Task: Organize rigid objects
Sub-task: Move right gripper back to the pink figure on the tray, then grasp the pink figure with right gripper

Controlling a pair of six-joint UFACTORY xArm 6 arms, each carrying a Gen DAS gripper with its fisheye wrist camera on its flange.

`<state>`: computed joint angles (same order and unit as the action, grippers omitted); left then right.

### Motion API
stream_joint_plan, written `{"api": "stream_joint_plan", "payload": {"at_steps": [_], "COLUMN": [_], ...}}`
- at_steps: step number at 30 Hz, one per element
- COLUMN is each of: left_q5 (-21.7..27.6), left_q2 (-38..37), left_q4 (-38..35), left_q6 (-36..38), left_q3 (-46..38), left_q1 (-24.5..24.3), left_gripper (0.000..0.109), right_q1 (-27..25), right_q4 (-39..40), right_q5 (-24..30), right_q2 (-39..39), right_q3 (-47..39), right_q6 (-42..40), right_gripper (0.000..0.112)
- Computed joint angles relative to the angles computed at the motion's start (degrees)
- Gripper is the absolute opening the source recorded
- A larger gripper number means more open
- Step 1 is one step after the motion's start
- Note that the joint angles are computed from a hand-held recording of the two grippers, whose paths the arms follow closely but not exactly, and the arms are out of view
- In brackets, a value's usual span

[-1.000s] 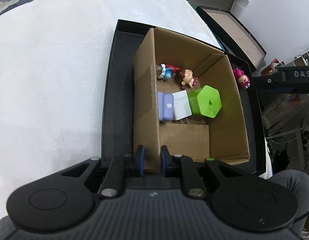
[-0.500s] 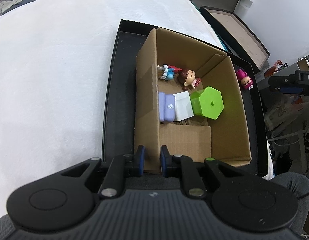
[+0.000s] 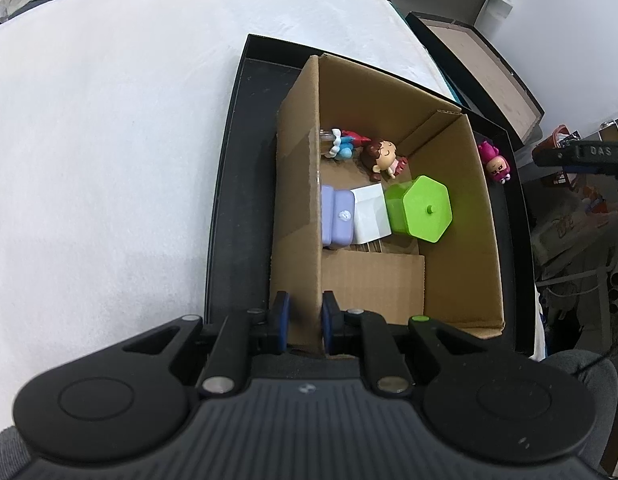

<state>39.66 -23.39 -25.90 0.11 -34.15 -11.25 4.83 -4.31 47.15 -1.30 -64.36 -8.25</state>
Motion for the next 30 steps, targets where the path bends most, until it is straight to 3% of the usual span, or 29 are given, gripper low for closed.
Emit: {"api": "stream_joint_plan", "payload": {"at_steps": [6,12,20,30], "left_q5": [0.08,0.12,-0.36,-0.4], "left_q2": [0.42,0.57,0.75,0.89], "left_q4": [-0.66,-0.82,-1.78,-1.35], "left_q6": [0.44,0.67,0.88,0.42], "left_q3": [-0.19,-0.26,-0.07,-0.09], "left_q1": [0.22,0.29,0.35,0.28], "left_gripper": [0.016,0.016,0.016,0.016], "right_q1": [0.53,0.92,0.97,1.2], "right_q4": [-3.2,-5.34,-8.55,-11.64], "right_q5": [0.74,3.11,6.6,7.48], "right_q2": [4.9,9.92,16.91,21.45], "right_q3": [-4.67,-9.06,-14.41,-17.7], "right_q6": [0.66,0.39,1.22,2.71], "right_gripper": [0.085,0.075,0.049,0.043]}}
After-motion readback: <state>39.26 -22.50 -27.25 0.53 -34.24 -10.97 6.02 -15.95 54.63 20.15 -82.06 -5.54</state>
